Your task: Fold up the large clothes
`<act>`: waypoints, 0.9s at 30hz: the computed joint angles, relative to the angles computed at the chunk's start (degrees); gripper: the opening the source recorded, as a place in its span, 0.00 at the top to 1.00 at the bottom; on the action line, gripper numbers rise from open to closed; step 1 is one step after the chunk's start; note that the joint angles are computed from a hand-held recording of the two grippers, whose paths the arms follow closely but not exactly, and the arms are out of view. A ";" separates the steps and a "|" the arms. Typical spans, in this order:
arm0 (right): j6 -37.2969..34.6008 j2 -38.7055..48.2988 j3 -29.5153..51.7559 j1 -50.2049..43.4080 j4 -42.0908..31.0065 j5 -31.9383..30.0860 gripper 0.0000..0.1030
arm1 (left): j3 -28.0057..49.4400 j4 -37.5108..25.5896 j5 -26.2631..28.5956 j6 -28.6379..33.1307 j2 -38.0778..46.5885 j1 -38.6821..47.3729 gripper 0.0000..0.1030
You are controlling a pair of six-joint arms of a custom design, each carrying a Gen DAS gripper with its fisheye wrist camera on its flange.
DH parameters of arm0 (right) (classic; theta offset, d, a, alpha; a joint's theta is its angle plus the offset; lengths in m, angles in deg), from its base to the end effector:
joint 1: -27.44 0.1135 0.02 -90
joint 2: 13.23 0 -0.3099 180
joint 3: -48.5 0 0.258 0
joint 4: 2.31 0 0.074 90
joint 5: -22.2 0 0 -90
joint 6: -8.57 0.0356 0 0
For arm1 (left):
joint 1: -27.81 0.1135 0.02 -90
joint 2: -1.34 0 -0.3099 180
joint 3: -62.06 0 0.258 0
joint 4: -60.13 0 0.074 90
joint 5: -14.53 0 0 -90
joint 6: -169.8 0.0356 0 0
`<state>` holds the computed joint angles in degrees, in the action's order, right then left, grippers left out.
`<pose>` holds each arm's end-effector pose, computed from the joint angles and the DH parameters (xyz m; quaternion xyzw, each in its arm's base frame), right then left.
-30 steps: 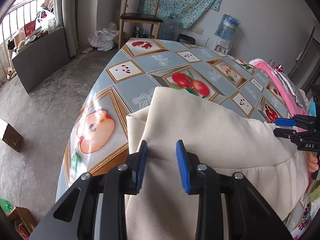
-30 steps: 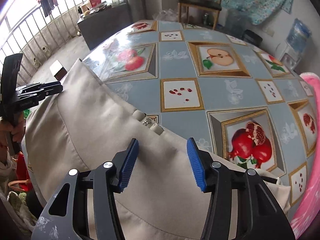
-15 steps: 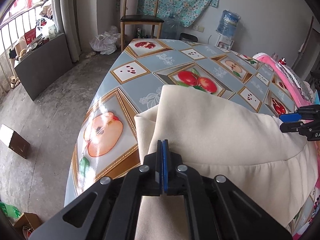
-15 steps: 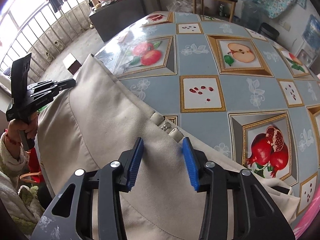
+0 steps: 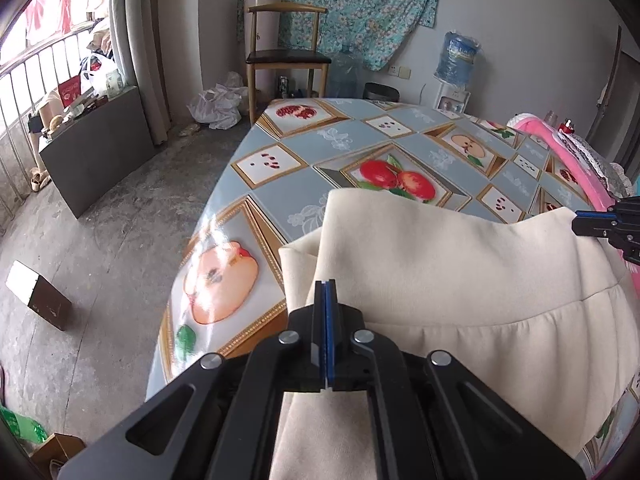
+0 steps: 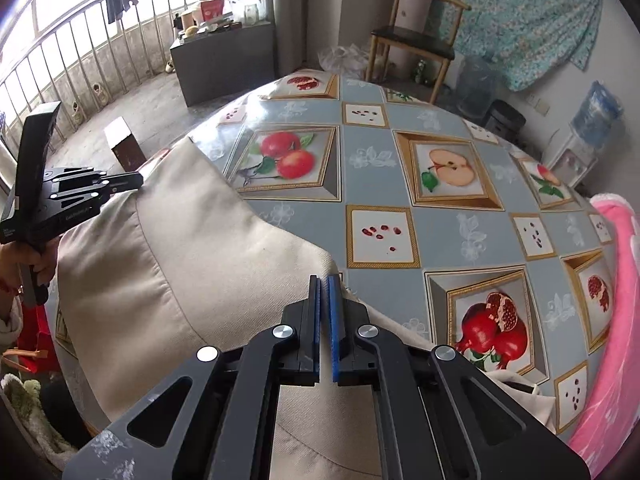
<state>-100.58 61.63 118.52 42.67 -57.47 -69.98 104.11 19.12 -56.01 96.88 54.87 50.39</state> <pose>0.2418 0.0672 0.2960 -0.2901 0.9212 0.0095 0.2592 0.1469 0.0482 0.2260 0.0095 0.9348 -0.0430 0.3524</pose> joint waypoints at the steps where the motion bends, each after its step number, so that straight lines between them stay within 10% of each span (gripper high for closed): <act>1: -0.01 0.67 -0.46 0.11 1.12 0.57 0.96 | 0.09 0.16 -0.22 0.31 -0.35 0.56 1.00; 9: 3.34 3.50 -4.92 1.68 7.53 5.48 0.93 | 1.77 -3.79 4.76 4.01 0.79 6.01 1.00; 13: 6.26 -0.78 -3.08 -3.35 4.93 1.54 0.56 | 2.91 -7.30 6.07 4.17 -0.89 4.32 1.00; 21: 0.95 -6.35 3.47 -35.35 -4.77 -11.12 0.41 | 2.68 -3.36 -0.28 -1.81 3.03 -5.05 0.99; 27: -4.77 4.42 7.72 -54.61 -11.76 -23.56 0.41 | 6.42 -0.71 -0.79 -4.70 12.89 -7.48 0.75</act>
